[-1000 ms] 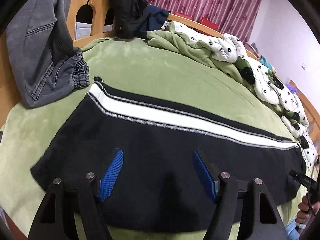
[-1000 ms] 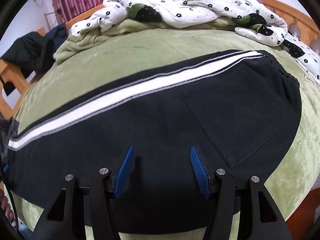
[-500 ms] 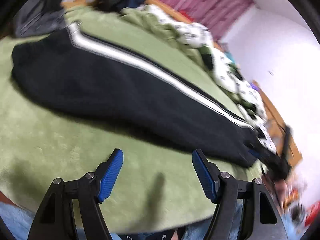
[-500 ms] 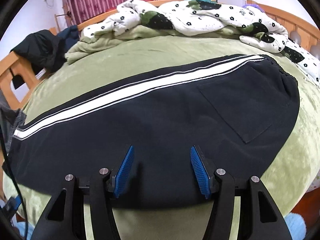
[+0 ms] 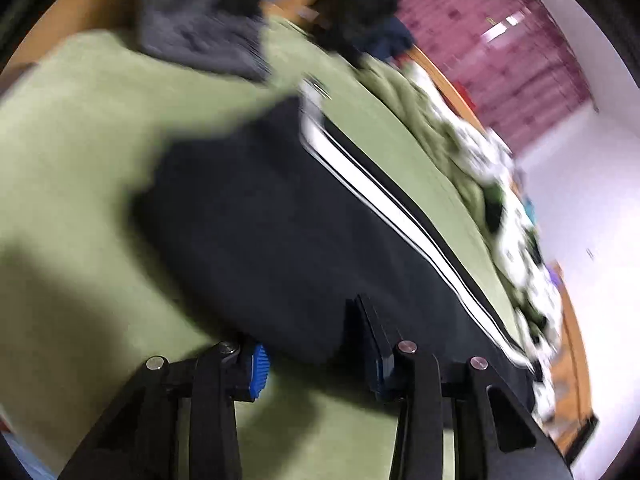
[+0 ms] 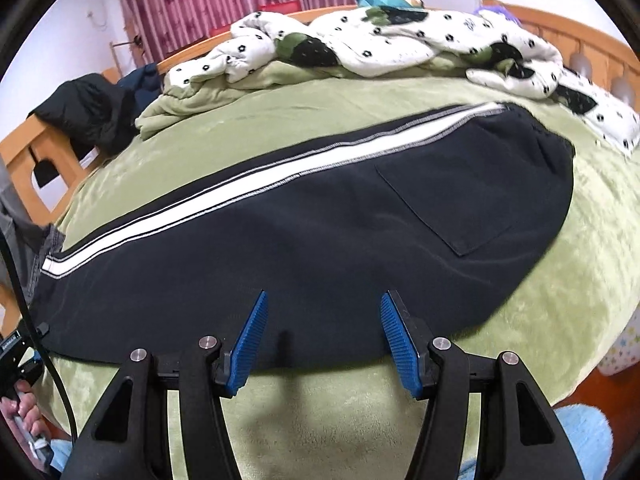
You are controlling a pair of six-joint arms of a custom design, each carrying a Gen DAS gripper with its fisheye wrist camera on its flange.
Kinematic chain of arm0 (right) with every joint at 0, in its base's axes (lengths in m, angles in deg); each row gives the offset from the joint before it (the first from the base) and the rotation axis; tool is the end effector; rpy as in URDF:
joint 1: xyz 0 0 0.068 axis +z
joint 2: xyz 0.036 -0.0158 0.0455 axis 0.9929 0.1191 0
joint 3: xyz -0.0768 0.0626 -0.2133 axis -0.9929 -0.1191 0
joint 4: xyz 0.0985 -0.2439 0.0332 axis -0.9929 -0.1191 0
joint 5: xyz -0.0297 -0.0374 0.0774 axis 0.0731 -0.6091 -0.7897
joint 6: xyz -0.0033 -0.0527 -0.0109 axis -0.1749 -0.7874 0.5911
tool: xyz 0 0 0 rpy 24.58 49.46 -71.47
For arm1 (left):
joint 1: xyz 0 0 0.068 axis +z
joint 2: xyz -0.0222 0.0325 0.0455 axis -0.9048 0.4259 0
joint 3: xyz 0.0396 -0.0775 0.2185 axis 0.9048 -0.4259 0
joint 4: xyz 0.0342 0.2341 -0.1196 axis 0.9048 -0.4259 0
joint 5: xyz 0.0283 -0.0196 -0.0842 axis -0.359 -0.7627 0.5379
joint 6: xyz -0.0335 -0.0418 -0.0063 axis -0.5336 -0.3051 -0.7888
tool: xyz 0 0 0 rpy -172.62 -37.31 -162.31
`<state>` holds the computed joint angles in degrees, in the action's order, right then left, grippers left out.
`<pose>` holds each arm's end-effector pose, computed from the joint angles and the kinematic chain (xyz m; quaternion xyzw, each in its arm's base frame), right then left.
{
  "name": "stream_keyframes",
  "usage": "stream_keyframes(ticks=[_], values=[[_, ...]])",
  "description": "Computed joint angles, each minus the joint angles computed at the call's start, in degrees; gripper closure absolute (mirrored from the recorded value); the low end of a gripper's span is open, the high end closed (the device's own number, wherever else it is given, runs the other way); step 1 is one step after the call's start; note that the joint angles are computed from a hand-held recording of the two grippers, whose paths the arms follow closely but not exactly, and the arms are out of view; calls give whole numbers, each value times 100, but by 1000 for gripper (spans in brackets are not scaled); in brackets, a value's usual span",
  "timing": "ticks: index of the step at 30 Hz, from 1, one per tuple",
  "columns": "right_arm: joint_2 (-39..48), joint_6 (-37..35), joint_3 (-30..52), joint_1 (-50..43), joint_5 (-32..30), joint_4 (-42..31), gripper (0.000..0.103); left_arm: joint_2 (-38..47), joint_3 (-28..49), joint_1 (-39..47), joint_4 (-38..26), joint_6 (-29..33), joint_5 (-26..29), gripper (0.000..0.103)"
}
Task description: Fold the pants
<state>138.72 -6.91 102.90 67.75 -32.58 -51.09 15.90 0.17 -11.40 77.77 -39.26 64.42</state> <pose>0.2235 -0.0509 0.1175 0.0804 0.9245 0.0944 0.3605 0.1768 0.1965 0.0749 -0.3239 0.8423 -0.2182 0.3715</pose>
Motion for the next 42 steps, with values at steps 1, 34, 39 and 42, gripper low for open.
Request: stream_keyframes(ticks=[1,34,39,42], values=[[80,40,29,-10,-51,24,45,129,151,73,51,-52,-97,71],[2005,-2641,3190,-1827,-1493,-896,45,-414,1573,-8310,-446,-1949,-6861,85],[2745,-2732,3546,-2173,-1604,-827,45,1484,2723,-9500,-765,-2719,-7243,85],[3035,-2862,3564,-2300,-1735,-993,45,1761,2831,-9938,-888,-2677,-8082,84]])
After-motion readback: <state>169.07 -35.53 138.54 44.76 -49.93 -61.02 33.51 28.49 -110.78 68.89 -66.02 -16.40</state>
